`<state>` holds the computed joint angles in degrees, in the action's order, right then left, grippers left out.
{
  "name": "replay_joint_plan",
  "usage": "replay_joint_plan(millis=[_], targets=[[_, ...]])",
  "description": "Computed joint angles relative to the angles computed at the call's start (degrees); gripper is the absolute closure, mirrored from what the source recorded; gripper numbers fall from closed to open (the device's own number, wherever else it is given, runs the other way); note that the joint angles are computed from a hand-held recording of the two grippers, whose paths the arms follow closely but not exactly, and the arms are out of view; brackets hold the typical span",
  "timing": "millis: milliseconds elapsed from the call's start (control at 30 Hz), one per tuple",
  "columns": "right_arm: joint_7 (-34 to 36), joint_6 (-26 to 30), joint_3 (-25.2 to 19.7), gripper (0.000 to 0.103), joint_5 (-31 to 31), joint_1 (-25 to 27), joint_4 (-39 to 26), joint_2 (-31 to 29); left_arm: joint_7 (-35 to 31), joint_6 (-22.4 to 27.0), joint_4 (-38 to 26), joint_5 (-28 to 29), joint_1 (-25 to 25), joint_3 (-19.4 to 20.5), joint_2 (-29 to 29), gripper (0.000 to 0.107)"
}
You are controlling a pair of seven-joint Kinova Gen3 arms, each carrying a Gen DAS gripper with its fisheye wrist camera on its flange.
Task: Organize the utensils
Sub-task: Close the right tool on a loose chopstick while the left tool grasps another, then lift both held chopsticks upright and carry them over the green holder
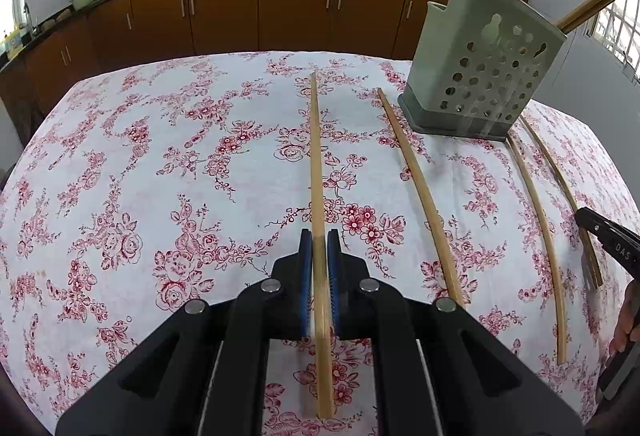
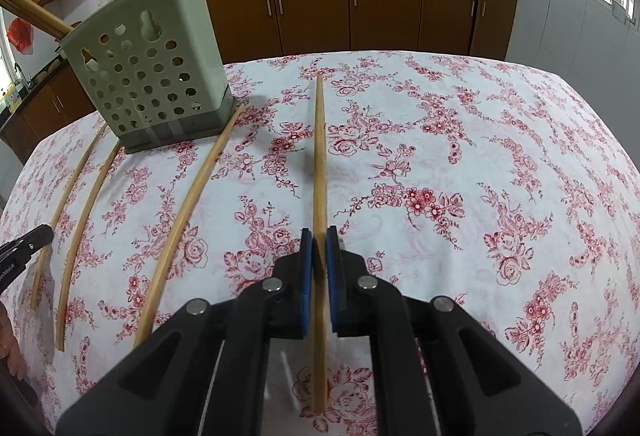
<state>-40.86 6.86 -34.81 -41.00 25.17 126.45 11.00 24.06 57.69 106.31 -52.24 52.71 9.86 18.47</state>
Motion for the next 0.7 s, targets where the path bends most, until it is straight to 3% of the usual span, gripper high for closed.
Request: replay_joint_plan(millis=[367,533,700], targets=[[-0.1,-0.9,-0.6,0.095,-0.1,0.0,1.4,-1.1,1.1,-1.1,0.9,-0.4,-0.1,0.1,-0.7,0.098],[6.6,-0.4,-8.4,0.095,-5.5,8.7,3.3,-2.0,2.1,0.1,1.0,0.4,1.2,1.1,-1.0,0.098],[13.6,0.3,-10.6,0.095,-12.3,11.8,4.6,-2.9,2.9,1.2,1.2,0.8,2.5,1.9,-1.2,0.098]])
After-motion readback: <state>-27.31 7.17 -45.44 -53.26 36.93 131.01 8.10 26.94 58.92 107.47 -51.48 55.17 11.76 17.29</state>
